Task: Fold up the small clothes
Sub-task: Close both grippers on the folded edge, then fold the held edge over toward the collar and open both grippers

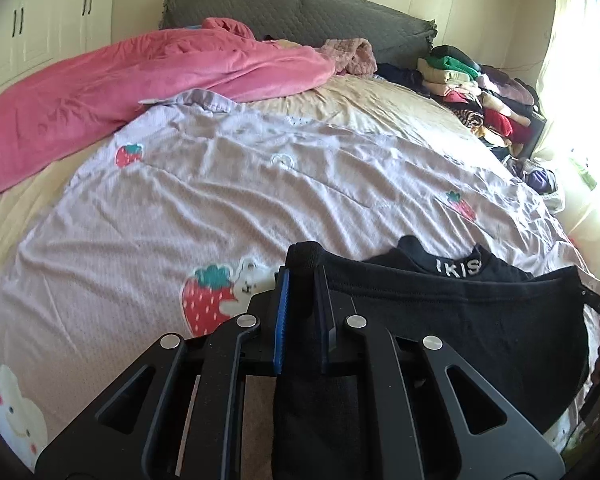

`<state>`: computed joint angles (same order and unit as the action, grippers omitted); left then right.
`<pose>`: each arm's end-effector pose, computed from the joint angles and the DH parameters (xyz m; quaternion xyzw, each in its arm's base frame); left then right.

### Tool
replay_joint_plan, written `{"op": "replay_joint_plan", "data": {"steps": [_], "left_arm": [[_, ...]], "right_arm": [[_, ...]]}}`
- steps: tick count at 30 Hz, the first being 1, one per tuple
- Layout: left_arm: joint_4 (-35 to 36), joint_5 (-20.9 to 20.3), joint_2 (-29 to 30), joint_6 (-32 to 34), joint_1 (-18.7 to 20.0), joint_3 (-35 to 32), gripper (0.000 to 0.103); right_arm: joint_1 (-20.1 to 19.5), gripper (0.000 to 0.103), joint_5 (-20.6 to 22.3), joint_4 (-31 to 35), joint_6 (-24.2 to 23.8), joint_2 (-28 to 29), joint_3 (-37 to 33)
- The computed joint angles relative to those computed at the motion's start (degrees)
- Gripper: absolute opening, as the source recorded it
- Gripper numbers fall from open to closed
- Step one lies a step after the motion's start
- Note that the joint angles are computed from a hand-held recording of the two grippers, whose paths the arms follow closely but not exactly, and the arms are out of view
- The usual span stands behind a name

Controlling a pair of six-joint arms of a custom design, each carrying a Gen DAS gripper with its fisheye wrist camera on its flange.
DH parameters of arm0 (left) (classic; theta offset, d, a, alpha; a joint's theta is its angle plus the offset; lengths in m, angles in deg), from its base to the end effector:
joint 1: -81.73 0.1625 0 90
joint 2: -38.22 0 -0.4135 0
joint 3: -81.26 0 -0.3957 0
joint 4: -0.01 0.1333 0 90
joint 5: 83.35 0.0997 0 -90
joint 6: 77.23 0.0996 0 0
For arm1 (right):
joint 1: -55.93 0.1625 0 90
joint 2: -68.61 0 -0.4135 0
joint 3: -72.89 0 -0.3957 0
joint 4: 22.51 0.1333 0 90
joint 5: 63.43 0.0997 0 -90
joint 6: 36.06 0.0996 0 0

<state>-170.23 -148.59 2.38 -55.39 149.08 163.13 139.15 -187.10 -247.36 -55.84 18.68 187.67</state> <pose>-0.1247 -0.7533 0.1011 0.2950 0.8879 -0.2887 0.2029 0.0130 -0.5517 0.1861 -0.0763 -0.7978 0.4798 0.3570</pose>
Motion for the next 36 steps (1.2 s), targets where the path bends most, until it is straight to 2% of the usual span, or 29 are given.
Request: {"op": "replay_joint_plan", "data": {"steps": [3, 12, 14, 17, 19, 22, 23, 28, 30, 33, 36], "left_arm": [[0.68, 0.34, 1.16, -0.28, 0.15, -1.77, 0.005], [1.8, 5.43, 5.9, 1.05, 0.53, -6.0, 0.005], [1.86, 6.27, 6.42, 1.32, 0.58, -6.27, 0.005], [1.4, 7.68, 7.07, 2.1, 0.49, -6.44, 0.005], [0.5, 8.42, 7.04, 2.82, 0.17, -5.93, 0.005], [0.7, 9.2, 7.02, 2.67, -0.03, -5.92, 0.005], [0.93, 9.42, 6.97, 2.31, -0.08, -5.91, 0.006], [-0.01, 10.33, 6.62, 2.27, -0.62, -4.8, 0.006], [0.04, 10.55, 6.32, 2.16, -0.83, -4.32, 0.007], [0.02, 10.63, 5.85, 2.0, -1.03, -3.73, 0.01], [-0.45, 10.06, 4.91, 1.96, -1.23, -2.6, 0.019]], "right_arm": [[-0.43, 0.01, 0.1, 1.84, 1.1, -0.35, -1.05], [-1.5, 0.011, -1.26, 5.2, 1.24, 1.52, -4.77], [-1.57, 0.012, -2.58, 5.71, 1.17, 2.11, -5.53], [-1.25, 0.014, -6.74, 4.92, -0.16, 3.72, -7.11], [-1.21, 0.015, -7.31, 3.69, -1.34, 3.99, -7.17], [-1.28, 0.022, -7.23, 2.83, -1.36, 3.68, -6.64], [-1.26, 0.031, -7.56, 2.71, -1.5, 3.65, -6.59], [-0.84, 0.044, -8.99, -0.01, -3.1, 3.23, -5.77], [-0.54, 0.048, -8.32, -1.28, -3.71, 2.79, -5.07], [0.03, 0.054, -7.07, -2.58, -4.48, 1.96, -3.85], [0.74, 0.061, -5.74, -3.34, -5.21, 1.28, -2.56]]}}
